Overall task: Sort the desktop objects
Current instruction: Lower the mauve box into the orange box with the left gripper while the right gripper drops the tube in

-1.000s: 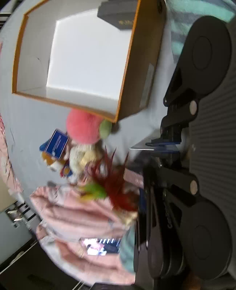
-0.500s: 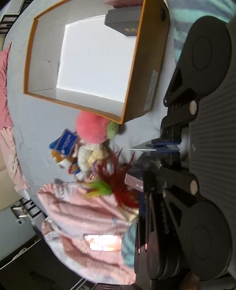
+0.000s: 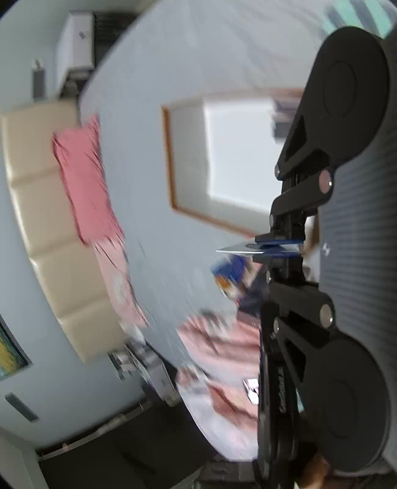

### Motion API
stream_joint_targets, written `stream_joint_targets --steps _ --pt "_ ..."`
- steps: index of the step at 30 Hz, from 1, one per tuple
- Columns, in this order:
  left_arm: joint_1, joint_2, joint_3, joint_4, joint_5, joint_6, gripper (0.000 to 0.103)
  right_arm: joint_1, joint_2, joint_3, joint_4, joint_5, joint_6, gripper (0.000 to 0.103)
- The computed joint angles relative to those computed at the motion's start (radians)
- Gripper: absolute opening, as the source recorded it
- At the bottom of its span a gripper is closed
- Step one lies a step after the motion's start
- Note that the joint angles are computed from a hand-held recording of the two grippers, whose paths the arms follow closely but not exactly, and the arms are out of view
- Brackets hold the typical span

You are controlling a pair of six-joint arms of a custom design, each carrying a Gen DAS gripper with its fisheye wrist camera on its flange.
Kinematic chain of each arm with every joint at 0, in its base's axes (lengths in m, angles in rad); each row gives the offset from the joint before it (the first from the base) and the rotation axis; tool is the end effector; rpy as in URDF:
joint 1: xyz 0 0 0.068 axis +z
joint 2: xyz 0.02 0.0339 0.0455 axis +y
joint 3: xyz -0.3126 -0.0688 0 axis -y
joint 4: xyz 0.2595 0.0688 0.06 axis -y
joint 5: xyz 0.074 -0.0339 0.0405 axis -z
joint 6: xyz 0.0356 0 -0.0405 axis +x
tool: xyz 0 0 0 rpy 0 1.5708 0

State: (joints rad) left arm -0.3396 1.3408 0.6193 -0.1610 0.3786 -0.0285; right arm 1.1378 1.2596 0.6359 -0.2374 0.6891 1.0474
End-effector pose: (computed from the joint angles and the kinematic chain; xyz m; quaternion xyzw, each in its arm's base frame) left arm 0.2325 -0.0961 0.2088 0.2060 0.9035 -0.2348 0.2934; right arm 0.1196 0.2048 0.2313 0.0774 0.8870 0.1446 0.4317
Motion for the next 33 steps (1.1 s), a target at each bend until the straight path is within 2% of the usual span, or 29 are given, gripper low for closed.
stream_joint_targets --steps 6,12,16,24,33 --pt "-0.148 0.248 0.080 0.115 -0.036 -0.093 0.026 -0.136 -0.018 -0.065 0.029 -0.027 -0.011 0.004" --pt "-0.232 0.467 0.156 0.166 -0.097 -0.141 0.025 -0.263 -0.020 -0.143 0.122 -0.115 -0.062 0.004" --pt "-0.260 0.569 0.190 0.188 -0.089 -0.182 0.026 -0.328 -0.006 -0.187 0.185 -0.162 -0.086 0.004" --pt "-0.306 0.637 0.222 0.187 -0.105 -0.215 0.026 -0.413 0.002 -0.233 0.278 -0.238 -0.137 0.004" --pt "-0.287 0.667 0.212 0.217 0.009 -0.235 0.033 -0.407 0.009 -0.240 0.289 -0.217 -0.126 0.004"
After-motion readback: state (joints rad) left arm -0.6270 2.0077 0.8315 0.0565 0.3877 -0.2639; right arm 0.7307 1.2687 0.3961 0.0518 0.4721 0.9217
